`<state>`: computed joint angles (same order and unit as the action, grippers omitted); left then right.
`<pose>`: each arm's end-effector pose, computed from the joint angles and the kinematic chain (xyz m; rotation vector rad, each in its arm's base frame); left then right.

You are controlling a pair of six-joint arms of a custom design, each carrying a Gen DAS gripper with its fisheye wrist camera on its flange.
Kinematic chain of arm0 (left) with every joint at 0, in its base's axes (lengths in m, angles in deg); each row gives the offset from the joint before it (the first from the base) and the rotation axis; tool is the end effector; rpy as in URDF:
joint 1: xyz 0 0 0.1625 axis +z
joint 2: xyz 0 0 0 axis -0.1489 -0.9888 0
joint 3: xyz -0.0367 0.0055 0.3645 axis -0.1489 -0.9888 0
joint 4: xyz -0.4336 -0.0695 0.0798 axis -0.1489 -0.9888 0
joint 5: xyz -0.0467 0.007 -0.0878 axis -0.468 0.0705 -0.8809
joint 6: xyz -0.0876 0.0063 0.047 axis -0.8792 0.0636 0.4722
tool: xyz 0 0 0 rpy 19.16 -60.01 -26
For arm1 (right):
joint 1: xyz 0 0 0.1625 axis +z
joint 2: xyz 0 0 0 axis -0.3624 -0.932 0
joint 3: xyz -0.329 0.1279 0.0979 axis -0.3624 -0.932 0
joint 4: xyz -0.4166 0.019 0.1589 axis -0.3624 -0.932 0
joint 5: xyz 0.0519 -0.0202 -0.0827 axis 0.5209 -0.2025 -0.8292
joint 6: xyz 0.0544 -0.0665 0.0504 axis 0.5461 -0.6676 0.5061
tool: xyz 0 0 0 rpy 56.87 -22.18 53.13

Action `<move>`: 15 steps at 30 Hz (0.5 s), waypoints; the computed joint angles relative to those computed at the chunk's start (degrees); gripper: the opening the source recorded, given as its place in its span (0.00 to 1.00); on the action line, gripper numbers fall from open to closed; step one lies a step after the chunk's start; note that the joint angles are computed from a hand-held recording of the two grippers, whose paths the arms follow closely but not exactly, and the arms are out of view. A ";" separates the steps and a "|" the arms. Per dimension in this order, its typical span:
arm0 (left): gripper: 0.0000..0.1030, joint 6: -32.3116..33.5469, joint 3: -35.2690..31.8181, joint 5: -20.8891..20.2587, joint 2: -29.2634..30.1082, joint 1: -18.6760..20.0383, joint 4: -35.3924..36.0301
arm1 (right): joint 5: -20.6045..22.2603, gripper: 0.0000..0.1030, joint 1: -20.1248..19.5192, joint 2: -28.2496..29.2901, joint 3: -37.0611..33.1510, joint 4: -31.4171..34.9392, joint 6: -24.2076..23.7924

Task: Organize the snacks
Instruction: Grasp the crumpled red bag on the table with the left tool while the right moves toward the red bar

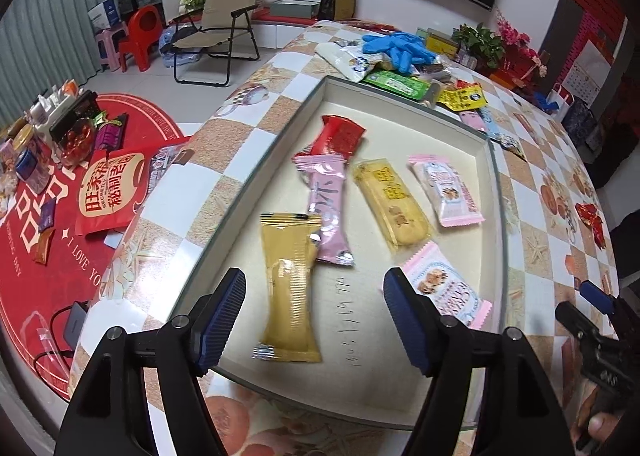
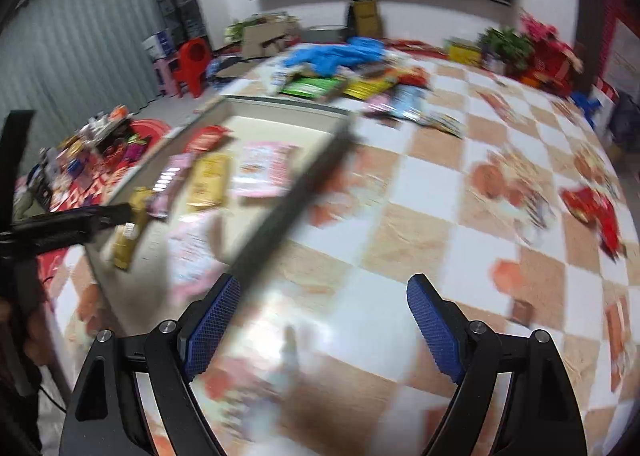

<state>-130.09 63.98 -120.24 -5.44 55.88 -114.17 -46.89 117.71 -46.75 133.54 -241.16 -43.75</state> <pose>-0.1004 -0.4271 0.1474 -0.0554 2.2741 -0.7778 0.1502 -0.4702 0.0717 0.7650 -2.4848 0.5675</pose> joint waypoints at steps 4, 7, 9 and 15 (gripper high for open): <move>0.74 0.14 -1.54 -1.62 3.87 -2.85 -0.38 | -2.78 0.84 -5.97 -4.59 1.80 -0.79 -0.22; 0.76 2.18 -3.53 -4.31 9.43 -5.26 -3.28 | -5.59 0.84 -9.62 -7.37 3.16 -2.83 -1.43; 0.76 4.79 -5.87 -6.81 15.16 -7.04 -5.47 | -7.74 0.86 -11.04 -7.84 3.62 -5.65 -3.33; 0.76 9.38 -14.12 -14.49 29.83 -8.22 -9.51 | -5.56 1.00 -15.45 -11.71 4.46 -6.42 -7.66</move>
